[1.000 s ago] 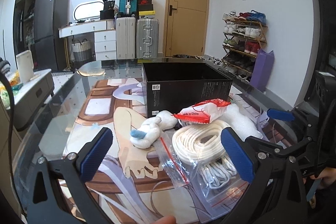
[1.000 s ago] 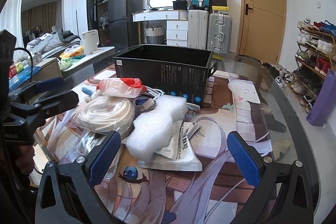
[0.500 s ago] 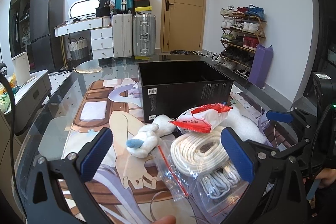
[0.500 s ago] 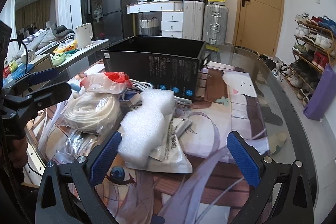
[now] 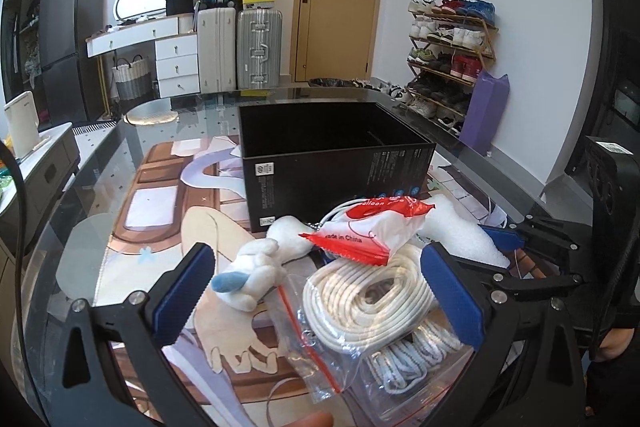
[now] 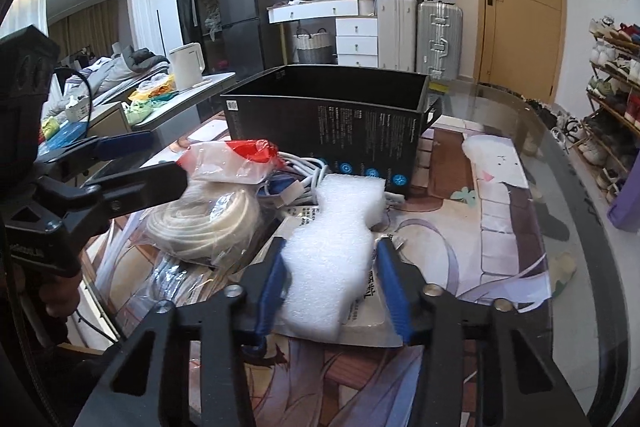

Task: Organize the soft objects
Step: 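Grasp the red-and-white packet with the left gripper while the right gripper grasps the white foam sleeve, then carry the packet and foam sleeve over the black box with both grippers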

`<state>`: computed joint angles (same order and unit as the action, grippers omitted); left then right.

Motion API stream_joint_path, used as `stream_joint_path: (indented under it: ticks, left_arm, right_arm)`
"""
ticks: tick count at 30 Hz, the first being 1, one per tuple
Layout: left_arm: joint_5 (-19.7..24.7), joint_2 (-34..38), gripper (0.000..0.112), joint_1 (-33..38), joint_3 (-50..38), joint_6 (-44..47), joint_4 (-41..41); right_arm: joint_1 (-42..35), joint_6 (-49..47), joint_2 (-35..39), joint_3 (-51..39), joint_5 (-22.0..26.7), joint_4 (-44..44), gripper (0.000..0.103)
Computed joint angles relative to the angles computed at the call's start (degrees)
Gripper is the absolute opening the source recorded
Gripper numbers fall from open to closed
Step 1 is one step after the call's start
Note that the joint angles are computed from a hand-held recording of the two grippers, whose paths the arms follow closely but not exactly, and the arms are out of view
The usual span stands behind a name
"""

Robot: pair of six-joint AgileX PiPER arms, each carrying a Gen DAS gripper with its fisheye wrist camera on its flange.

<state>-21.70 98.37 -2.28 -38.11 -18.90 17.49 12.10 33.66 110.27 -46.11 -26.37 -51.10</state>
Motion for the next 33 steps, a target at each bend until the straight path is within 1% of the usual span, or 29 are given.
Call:
stream_joint_path:
  ticks: [2,5,7,11,13,15,16,19,20,22,23,24,25,26,27,28,29,30,31,32,33]
  left_arm:
    - [1.1,0.3,0.103,-0.2,-1.0,-1.5,1.3]
    - [2.6,1.0,0.103,0.4,-2.9,-9.0,9.1]
    - [3.1,1.4,0.103,0.6,-3.9,-12.3,12.3]
    - [3.9,2.7,0.102,1.4,-6.5,-24.8,24.5]
    - [4.2,3.3,0.1,1.4,-7.6,-29.0,29.1]
    - [4.7,3.9,0.092,1.2,-8.8,-33.5,34.1]
    - [4.8,4.2,0.091,1.2,-9.4,-36.6,37.7]
    - [5.2,4.7,0.082,0.4,-10.1,-38.4,39.5]
    - [4.9,5.0,0.077,0.4,-10.4,-41.4,42.8]
    - [4.1,5.2,0.067,0.5,-10.6,-43.0,44.8]
    - [3.6,5.3,0.06,0.7,-10.8,-44.2,46.3]
    - [3.1,5.1,0.058,0.6,-10.4,-43.2,45.7]
    - [3.3,4.7,0.057,0.1,-9.8,-40.1,42.7]
    - [3.4,4.4,0.054,-0.1,-9.4,-38.6,41.5]
    - [2.8,4.0,0.032,0.0,-8.9,-38.4,41.8]
    - [1.4,3.9,0.023,0.4,-8.7,-39.9,43.8]
    - [1.2,3.5,0.021,0.5,-8.3,-39.5,43.4]
    - [2.4,2.8,0.021,-0.1,-7.8,-36.8,40.8]
    - [2.5,2.7,0.021,-0.2,-7.7,-35.9,40.2]
    - [2.3,2.7,0.021,0.0,-7.8,-37.4,41.8]
    - [2.3,2.5,0.021,0.0,-7.5,-37.1,41.5]
  right_arm:
    - [-0.5,-0.9,-0.5,1.0,-1.5,0.5,0.041]
    - [-1.0,-3.3,-1.4,2.5,-3.3,2.6,0.041]
    - [-1.4,-3.4,-1.6,2.7,-3.7,2.6,0.041]
    - [-1.7,-3.7,-1.9,3.1,-4.1,2.6,0.041]
    - [-1.8,-4.6,-2.0,3.5,-4.5,3.4,0.041]
    - [-2.3,-4.4,-2.3,3.6,-4.7,2.9,0.041]
    - [-2.5,-4.5,-2.3,3.7,-4.8,3.0,0.041]
    - [-2.7,-4.4,-2.3,3.8,-5.2,2.8,0.041]
    - [-2.8,-4.6,-2.4,3.9,-5.2,2.8,0.041]
    - [-2.8,-5.2,-2.4,4.1,-5.5,3.2,0.041]
    - [-2.8,-5.3,-2.5,4.2,-5.6,3.2,0.041]
    - [-2.7,-5.5,-2.6,4.3,-5.7,3.5,0.041]
    - [-2.7,-5.8,-2.7,4.4,-5.7,3.8,0.041]
    - [-2.6,-5.9,-2.7,4.4,-5.7,4.0,0.041]
    - [-2.5,-6.3,-2.8,4.5,-5.8,4.4,0.041]
    - [-2.5,-6.4,-2.8,4.5,-5.8,4.5,0.041]
    - [-2.5,-6.4,-2.9,4.5,-5.8,4.6,0.041]
    - [-2.5,-6.5,-2.9,4.6,-5.8,4.6,0.041]
    - [-2.4,-6.5,-2.9,4.6,-5.8,4.7,0.041]
    - [-2.4,-6.5,-3.0,4.6,-5.8,4.7,0.041]
    - [-2.4,-6.6,-3.0,4.6,-5.7,4.7,0.041]
